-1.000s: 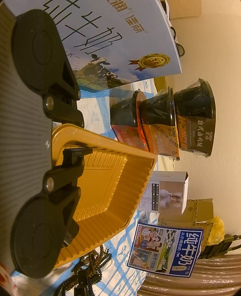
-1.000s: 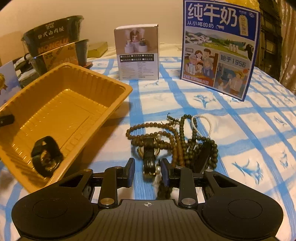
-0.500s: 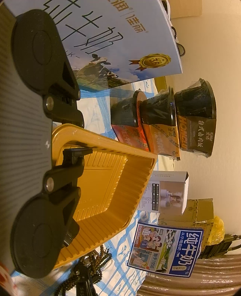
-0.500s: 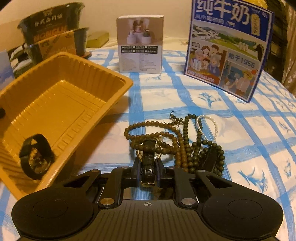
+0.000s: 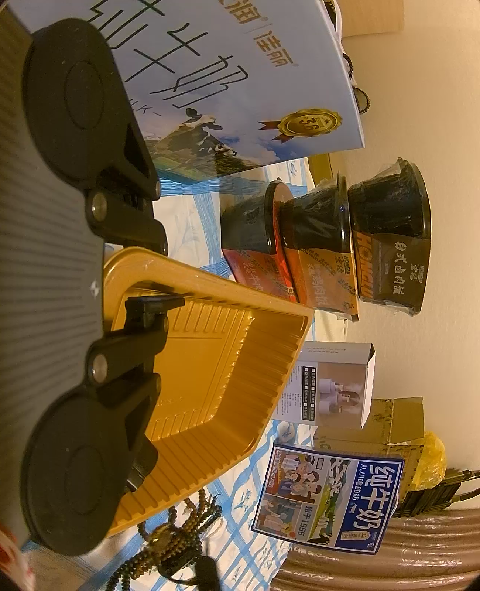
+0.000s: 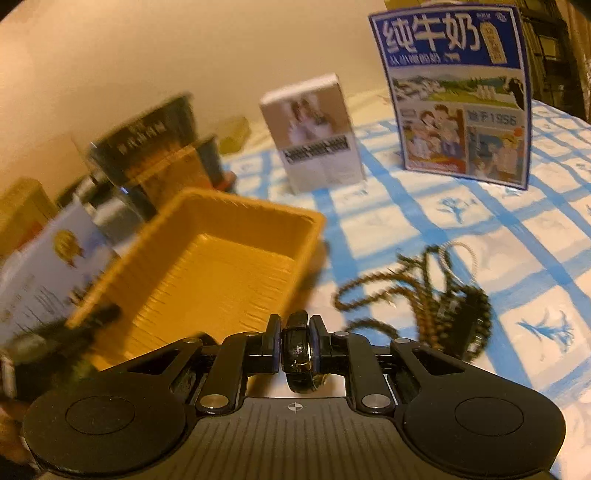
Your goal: Organize jewelry
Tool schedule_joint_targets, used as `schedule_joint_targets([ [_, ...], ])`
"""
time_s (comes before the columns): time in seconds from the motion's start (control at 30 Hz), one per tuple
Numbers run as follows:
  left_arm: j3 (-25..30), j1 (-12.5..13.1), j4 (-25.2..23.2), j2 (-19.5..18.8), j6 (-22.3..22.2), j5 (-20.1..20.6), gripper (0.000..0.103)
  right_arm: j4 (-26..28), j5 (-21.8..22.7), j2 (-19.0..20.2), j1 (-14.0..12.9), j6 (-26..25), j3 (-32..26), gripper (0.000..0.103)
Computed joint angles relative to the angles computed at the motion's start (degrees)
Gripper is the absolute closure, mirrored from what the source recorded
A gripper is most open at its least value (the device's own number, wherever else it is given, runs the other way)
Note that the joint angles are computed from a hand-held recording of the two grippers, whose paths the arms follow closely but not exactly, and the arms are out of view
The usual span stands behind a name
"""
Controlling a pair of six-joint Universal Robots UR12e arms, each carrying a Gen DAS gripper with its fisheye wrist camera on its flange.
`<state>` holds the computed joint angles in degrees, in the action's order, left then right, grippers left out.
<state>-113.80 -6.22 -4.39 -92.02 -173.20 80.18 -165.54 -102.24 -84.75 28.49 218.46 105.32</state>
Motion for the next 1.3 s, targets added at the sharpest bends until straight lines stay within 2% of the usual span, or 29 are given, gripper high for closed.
schedule_joint_targets([
  [0.27,0.0,0.0,0.0,0.0,0.1,0.0,0.095,-6.6,3.2,4.0,0.2,-1.1,-2.5,0.087],
  [0.47,0.0,0.0,-0.1,0.1,0.2,-0.1,0.095,-5.6,1.9,6.9,0.8,-5.2,-4.3,0.087],
  [0.67,0.1,-0.2,-0.1,0.1,0.2,0.1,0.095,-5.2,-0.5,7.0,1.7,-7.9,-3.7,0.087],
  [0.93,0.2,-0.2,-0.2,0.0,0.2,0.3,0.095,-4.7,-3.8,3.3,3.0,-2.3,0.5,0.078],
  [1.17,0.2,-0.3,-0.1,0.0,0.3,0.4,0.095,3.4,-11.5,-0.8,4.3,4.4,3.9,0.078],
  [1.3,0.2,-0.3,-0.1,0.0,0.3,0.4,0.095,6.9,-14.3,-2.6,3.9,7.6,5.3,0.078],
])
